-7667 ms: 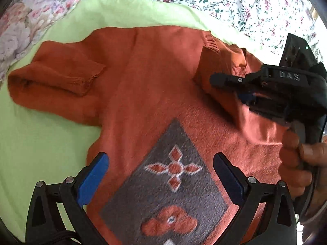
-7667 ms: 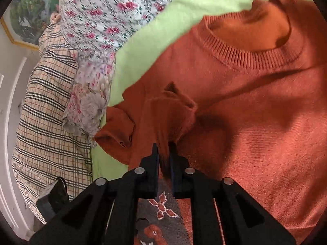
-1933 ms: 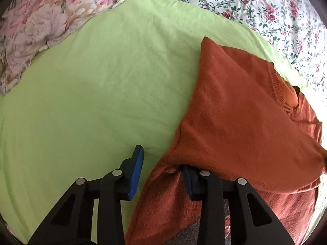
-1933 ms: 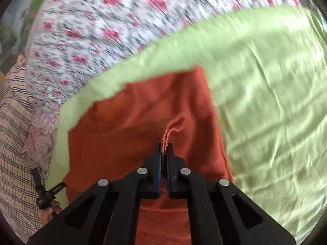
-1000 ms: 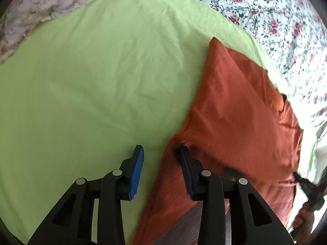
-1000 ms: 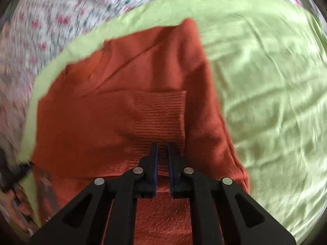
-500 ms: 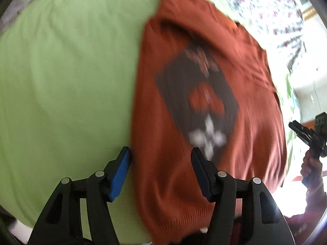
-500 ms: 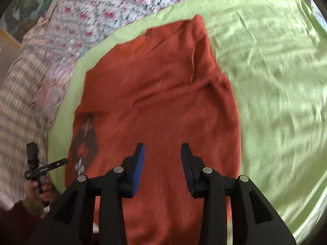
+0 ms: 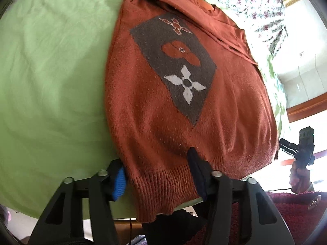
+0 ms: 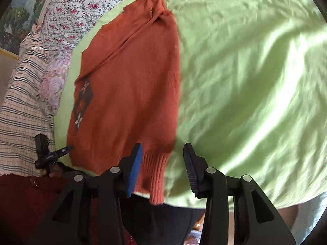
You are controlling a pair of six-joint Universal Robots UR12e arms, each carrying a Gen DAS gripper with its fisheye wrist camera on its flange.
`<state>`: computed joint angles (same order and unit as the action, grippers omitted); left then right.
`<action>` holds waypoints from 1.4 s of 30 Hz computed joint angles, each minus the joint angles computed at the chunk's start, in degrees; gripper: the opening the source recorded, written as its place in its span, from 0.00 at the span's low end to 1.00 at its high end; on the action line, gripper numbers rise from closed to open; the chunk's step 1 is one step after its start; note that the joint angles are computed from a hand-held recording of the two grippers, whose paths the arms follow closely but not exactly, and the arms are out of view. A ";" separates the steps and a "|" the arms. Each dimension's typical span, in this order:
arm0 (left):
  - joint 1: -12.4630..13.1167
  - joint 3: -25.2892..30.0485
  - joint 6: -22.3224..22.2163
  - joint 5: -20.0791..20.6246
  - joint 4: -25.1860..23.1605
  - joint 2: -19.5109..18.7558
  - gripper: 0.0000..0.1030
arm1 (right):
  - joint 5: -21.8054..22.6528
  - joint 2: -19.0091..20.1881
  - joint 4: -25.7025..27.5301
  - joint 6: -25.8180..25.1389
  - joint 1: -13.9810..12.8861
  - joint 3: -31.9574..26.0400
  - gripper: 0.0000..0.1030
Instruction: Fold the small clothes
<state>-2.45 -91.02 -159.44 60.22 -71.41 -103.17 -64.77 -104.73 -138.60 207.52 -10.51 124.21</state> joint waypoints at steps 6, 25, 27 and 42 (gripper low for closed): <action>0.14 0.62 2.65 0.92 -1.76 -0.02 0.09 | 4.49 1.96 -8.86 2.69 0.34 2.37 0.21; 1.57 0.25 -2.93 -6.39 4.45 1.45 0.06 | 12.73 0.91 -17.75 7.12 -2.48 3.69 0.07; 1.67 1.43 -5.21 -7.95 7.16 0.94 0.06 | 13.24 1.63 -22.14 9.30 -3.19 2.98 0.07; -3.22 23.17 -21.52 -6.92 24.12 -15.21 0.06 | 5.56 16.12 -28.23 6.99 -3.83 -12.91 0.07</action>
<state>-5.67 -67.84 -180.97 53.30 -47.29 -118.38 -59.21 -88.61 -166.83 214.51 -14.34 111.30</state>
